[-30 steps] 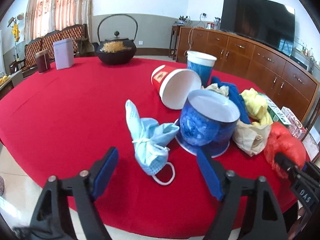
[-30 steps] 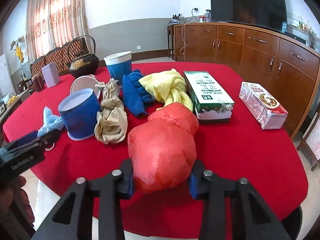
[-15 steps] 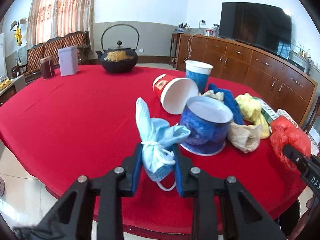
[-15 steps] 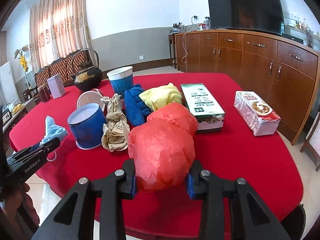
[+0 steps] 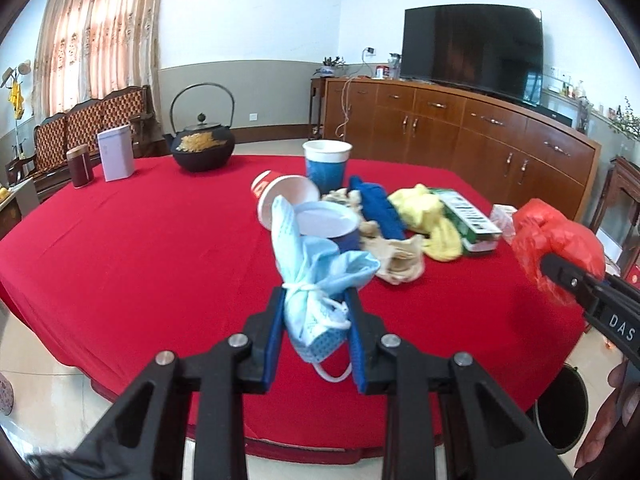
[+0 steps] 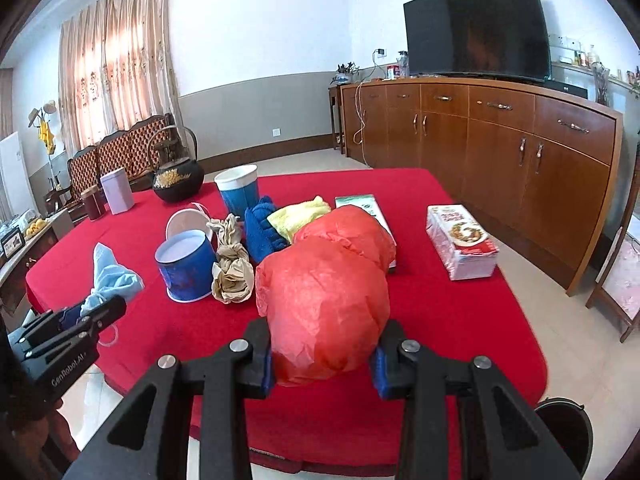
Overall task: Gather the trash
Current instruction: 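Carry the mask and red bag over the black bin and release both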
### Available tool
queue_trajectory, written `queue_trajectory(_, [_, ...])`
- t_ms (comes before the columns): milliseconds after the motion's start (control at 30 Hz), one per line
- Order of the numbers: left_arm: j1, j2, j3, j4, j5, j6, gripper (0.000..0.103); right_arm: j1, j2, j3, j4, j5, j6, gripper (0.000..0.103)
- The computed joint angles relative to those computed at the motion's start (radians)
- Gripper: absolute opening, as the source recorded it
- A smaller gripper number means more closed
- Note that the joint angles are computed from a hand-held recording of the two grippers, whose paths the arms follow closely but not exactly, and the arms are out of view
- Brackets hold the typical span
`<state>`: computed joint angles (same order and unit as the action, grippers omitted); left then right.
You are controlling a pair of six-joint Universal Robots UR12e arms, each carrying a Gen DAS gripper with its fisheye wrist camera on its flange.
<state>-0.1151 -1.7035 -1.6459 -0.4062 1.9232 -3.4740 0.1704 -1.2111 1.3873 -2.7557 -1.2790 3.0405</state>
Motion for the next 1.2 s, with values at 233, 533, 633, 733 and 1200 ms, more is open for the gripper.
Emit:
queue_trajectory(233, [-0.041,0.003,0.016,-0.005,-0.001,0.017,0.03,-0.026,-0.048,0.053,-0.019,0.008,0.0,0.038])
queue_trajectory(533, [-0.086,-0.007,0.04,0.005,-0.025,0.042,0.03,-0.082,-0.109,0.122,-0.04,-0.011,0.018,0.038])
queue_trajectory(633, [-0.103,-0.018,0.054,0.005,-0.045,0.052,0.03,-0.104,-0.128,0.144,-0.045,-0.022,0.024,0.038])
queue_trajectory(733, [-0.124,-0.032,0.072,0.004,-0.06,0.064,0.03,-0.126,-0.146,0.167,-0.05,-0.036,0.033,0.038])
queue_trajectory(1200, [-0.209,-0.107,0.149,-0.024,-0.175,0.108,0.03,-0.253,-0.225,0.28,-0.028,-0.109,0.049,0.038])
